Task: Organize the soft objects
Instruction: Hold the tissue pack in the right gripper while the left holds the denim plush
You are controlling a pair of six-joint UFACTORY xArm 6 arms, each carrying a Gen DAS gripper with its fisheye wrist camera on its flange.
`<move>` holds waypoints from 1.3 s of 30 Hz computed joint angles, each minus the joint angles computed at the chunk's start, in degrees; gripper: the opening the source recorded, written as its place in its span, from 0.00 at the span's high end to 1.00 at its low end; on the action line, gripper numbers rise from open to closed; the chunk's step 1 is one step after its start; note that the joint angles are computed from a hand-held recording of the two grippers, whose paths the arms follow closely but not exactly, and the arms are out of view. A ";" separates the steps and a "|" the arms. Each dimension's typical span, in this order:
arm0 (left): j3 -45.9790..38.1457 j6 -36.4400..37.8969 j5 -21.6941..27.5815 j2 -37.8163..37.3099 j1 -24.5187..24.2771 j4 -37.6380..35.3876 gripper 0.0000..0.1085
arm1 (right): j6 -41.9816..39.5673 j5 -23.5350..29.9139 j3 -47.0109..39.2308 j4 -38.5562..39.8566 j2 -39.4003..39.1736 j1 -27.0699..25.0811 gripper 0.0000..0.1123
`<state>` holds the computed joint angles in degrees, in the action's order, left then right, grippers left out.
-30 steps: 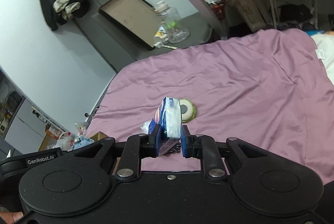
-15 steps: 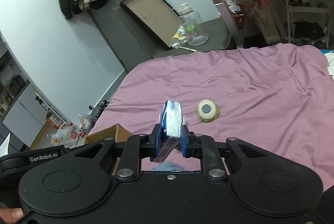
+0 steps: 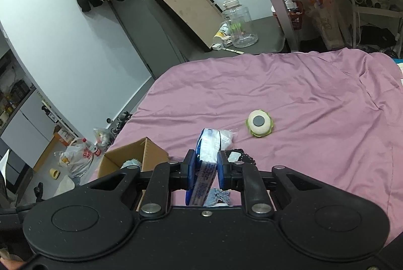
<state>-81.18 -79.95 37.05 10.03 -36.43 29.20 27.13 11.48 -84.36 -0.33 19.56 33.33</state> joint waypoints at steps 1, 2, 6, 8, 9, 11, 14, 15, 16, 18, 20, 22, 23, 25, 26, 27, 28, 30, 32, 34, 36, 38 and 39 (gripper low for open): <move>-0.23 0.11 -0.22 0.52 0.06 -0.53 0.65 | 0.73 0.01 0.08 -0.79 -0.04 -0.12 0.84; -0.39 0.07 -0.38 0.88 0.08 -0.87 0.63 | 1.14 -0.15 0.26 -1.19 -0.14 -0.21 0.85; -1.87 -0.79 -2.28 3.49 0.42 -2.27 0.51 | 3.41 -0.16 0.62 -3.88 -0.52 -0.75 0.85; -2.98 -1.03 -2.60 5.12 0.58 -3.74 0.51 | 4.22 -0.14 0.77 -4.82 -0.71 -1.08 0.85; -3.33 -0.93 -3.03 5.91 0.77 -4.81 0.51 | 4.65 -0.20 0.88 -5.25 -0.77 -1.21 0.85; -3.75 -1.28 -3.62 7.13 1.08 -6.50 0.51 | 5.35 -0.17 0.92 -5.92 -0.78 -1.55 0.85; -4.20 -2.59 -4.09 8.46 1.30 -7.59 0.51 | 5.90 0.15 0.50 -6.16 -0.11 -2.01 0.85; -4.58 -2.78 -4.18 8.98 1.33 -7.89 0.51 | 5.90 0.35 0.21 -6.11 0.25 -2.15 0.85; -5.04 -2.74 -4.26 9.60 1.39 -8.29 0.51 | 6.23 0.44 0.11 -6.42 0.53 -2.27 0.85; -5.94 -2.57 -4.54 10.79 1.42 -8.93 0.51 | 6.01 0.49 0.00 -6.03 1.13 -2.47 0.85; -7.03 -2.28 -4.98 12.19 1.41 -9.29 0.51 | 5.15 0.42 -0.04 -5.14 1.63 -2.61 0.85; -8.16 -1.87 -5.42 13.75 1.47 -9.88 0.51 | 5.01 0.71 -0.35 -5.38 2.10 -2.83 0.85; -8.62 -1.81 -5.75 14.52 1.48 -10.10 0.51 | 4.61 0.79 -0.54 -4.99 2.35 -2.91 0.85; -9.84 -1.33 -6.21 16.30 1.64 -11.08 0.51 | 4.05 1.01 -0.83 -4.47 2.76 -3.11 0.85; -10.29 -1.23 -6.42 17.07 1.74 -11.71 0.51 | 4.00 1.16 -1.12 -4.54 3.04 -3.22 0.85; -10.33 -1.39 -6.89 17.55 1.86 -12.16 0.51 | 4.02 1.29 -1.36 -4.57 3.32 -3.32 0.85; -10.61 -1.55 -6.71 18.00 1.93 -12.29 0.51 | 4.09 1.42 -1.64 -4.51 3.64 -3.41 0.85; -11.88 -1.32 -5.42 19.12 1.97 -12.34 0.51 | 3.95 1.50 -2.11 -4.02 4.27 -3.57 0.85; -13.04 -1.30 -4.42 20.23 2.05 -12.18 0.51 | 3.50 1.72 -2.46 -3.40 4.74 -3.61 0.85; -13.63 -1.10 -4.38 21.09 2.20 -12.42 0.51 | 3.04 1.72 -2.44 -2.81 4.95 -3.63 0.85; -15.40 0.04 -3.18 22.53 2.13 -13.16 0.51 | 2.96 1.76 -2.35 -3.00 5.01 -3.74 0.85; -17.23 0.31 -2.00 23.88 1.97 -12.63 0.51 | 3.84 1.96 -2.26 -4.00 4.90 -3.91 0.85; -17.58 0.14 -1.98 24.28 1.95 -12.50 0.52 | 4.14 2.10 -2.44 -4.26 4.96 -3.98 0.85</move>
